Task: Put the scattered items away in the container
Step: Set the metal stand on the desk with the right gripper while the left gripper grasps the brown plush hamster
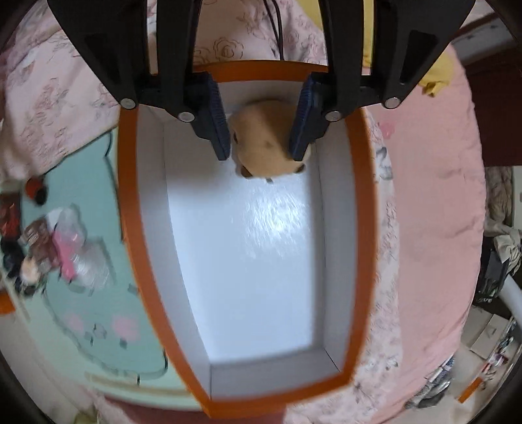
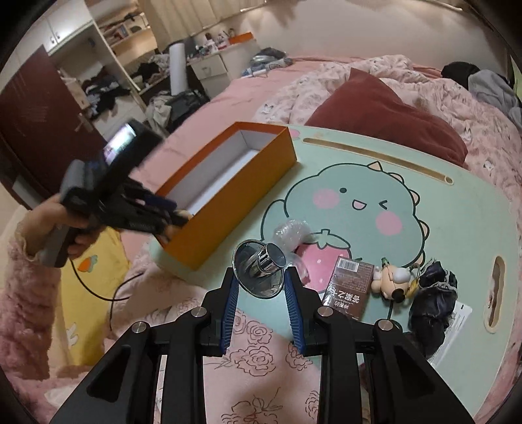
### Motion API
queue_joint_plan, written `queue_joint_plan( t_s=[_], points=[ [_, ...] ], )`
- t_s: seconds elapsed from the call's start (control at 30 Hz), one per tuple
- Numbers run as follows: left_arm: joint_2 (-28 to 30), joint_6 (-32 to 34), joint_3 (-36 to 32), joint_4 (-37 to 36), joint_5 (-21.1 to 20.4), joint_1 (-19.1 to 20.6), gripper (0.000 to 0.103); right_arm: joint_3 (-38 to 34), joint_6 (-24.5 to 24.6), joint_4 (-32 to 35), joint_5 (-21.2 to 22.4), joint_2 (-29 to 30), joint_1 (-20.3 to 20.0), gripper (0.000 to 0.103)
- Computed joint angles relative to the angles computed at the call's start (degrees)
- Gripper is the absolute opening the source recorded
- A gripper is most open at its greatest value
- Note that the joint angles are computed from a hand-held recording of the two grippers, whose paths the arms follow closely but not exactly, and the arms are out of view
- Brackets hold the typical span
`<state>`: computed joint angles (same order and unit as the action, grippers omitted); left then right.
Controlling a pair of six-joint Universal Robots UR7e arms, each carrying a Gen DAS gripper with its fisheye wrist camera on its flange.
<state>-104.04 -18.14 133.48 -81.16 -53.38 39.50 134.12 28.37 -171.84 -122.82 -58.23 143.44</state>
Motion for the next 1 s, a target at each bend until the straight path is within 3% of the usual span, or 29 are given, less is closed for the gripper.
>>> queue_joint_plan(
  t_s=[0.07, 0.13, 0.2, 0.23, 0.37, 0.43, 0.53, 0.57, 0.7, 0.77, 0.87, 1.0],
  points=[
    [0.83, -1.86, 1.58, 0.2, 3.3, -0.32, 0.051, 0.75, 0.17, -1.21, 0.11, -0.32, 0.26, 0.028],
    [0.47, -1.22, 2.41, -1.0, 4.23, -0.46, 0.048, 1.16, 0.0, -1.92, 0.45, -0.38, 0.21, 0.028],
    [-0.53, -0.68, 2.63, -0.86, 4.6, -1.36, 0.032, 1.48, 0.03, -2.25, 0.61, -0.47, 0.18, 0.028],
    [-1.04, -0.53, 2.71, -0.64, 5.19, -1.91, 0.032, 1.65, 0.06, -2.55, 0.66, -0.47, 0.11, 0.028],
    [-2.39, 1.26, -0.3, -2.13, 1.44, -1.53, 0.031, 2.12, 0.56, -3.15, 0.36, -0.81, -0.06, 0.028],
    [-5.83, 0.42, -0.74, -3.45, 1.48, -4.39, 0.031, 2.52, 1.1, -3.05, -0.54, -1.41, 0.04, 0.028],
    [-13.11, -3.03, 0.56, -4.45, 3.02, -13.02, 0.031, 3.28, 3.45, -1.4, -2.81, -2.98, 0.02, 0.028],
    [-14.52, -3.23, 0.53, -5.56, 0.68, -14.98, 0.031, 3.51, 4.59, -0.48, -3.58, -3.53, -0.12, 0.028],
    [-16.65, -2.19, 3.52, -11.34, -16.35, -17.91, 0.031, 4.04, 9.9, 5.5, -6.63, -4.88, -1.27, 0.028],
    [-16.08, -2.27, 6.85, -13.71, -21.11, -19.03, 0.031, 5.02, 11.15, 5.85, -6.24, -5.14, -2.4, 0.028],
    [-13.3, -2.75, 11.44, -19.27, -23.92, -20.05, 0.031, 6.34, 12.33, 5.84, -6.39, -5.19, -3.81, 0.028],
    [-10.55, -1.6, 13.82, -26.54, -23.47, -20.1, 0.032, 7.0, 13.86, 6.97, -7.14, -5.57, -5.0, 0.028]
  ],
)
